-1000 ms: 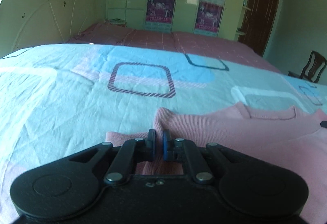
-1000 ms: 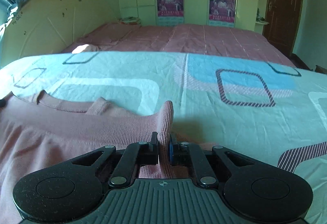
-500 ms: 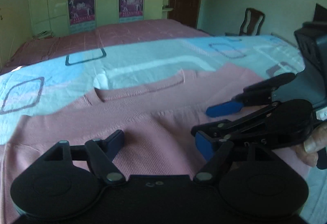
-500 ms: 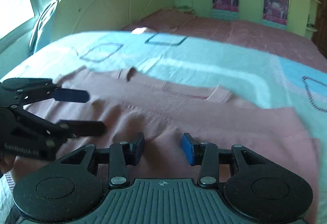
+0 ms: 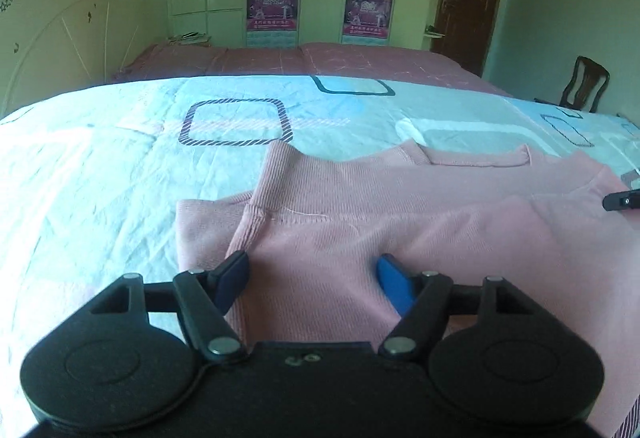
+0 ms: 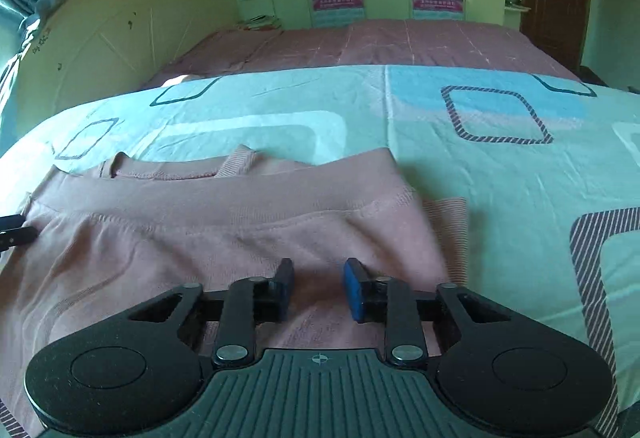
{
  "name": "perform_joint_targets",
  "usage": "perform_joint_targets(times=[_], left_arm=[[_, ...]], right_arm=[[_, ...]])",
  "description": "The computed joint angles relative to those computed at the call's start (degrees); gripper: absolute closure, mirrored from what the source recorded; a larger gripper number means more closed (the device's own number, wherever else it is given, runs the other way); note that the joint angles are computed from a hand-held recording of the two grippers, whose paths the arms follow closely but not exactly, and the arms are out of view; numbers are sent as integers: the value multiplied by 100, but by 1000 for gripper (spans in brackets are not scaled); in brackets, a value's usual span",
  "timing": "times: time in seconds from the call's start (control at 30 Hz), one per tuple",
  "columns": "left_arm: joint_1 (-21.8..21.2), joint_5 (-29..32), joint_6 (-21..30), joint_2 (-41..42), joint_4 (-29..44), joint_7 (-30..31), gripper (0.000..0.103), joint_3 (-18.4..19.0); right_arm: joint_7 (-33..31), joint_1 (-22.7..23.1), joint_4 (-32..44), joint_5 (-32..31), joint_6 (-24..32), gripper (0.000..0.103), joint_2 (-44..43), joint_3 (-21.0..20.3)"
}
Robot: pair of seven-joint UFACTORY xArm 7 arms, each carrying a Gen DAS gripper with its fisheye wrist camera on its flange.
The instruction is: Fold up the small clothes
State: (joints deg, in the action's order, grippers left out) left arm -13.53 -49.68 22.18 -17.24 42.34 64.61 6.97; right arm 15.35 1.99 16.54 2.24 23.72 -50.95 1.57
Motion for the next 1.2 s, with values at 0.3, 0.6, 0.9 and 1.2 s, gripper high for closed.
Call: perform_joint_targets(times=[0.3, 0.6, 0.9, 1.2], left_arm=[[-1189, -110, -23, -1825, -1136, -473, 29, -154], [-1549, 771, -701, -1961, -1767, -1789, 29, -677], [-1359, 1751, -598, -2480, -2152, -2303, 29, -276], [35, 3018, -99, -3558, -2773, -2468, 26, 466]], right_arm=[[763, 1020, -6, 2, 266, 78, -758, 864], [1805, 992, -5, -699, 431, 82, -802, 1610], [1980, 1576, -386, -795, 1315, 45, -1816, 1458], [1854, 1646, -837, -674, 4511, 45, -4771, 1297]])
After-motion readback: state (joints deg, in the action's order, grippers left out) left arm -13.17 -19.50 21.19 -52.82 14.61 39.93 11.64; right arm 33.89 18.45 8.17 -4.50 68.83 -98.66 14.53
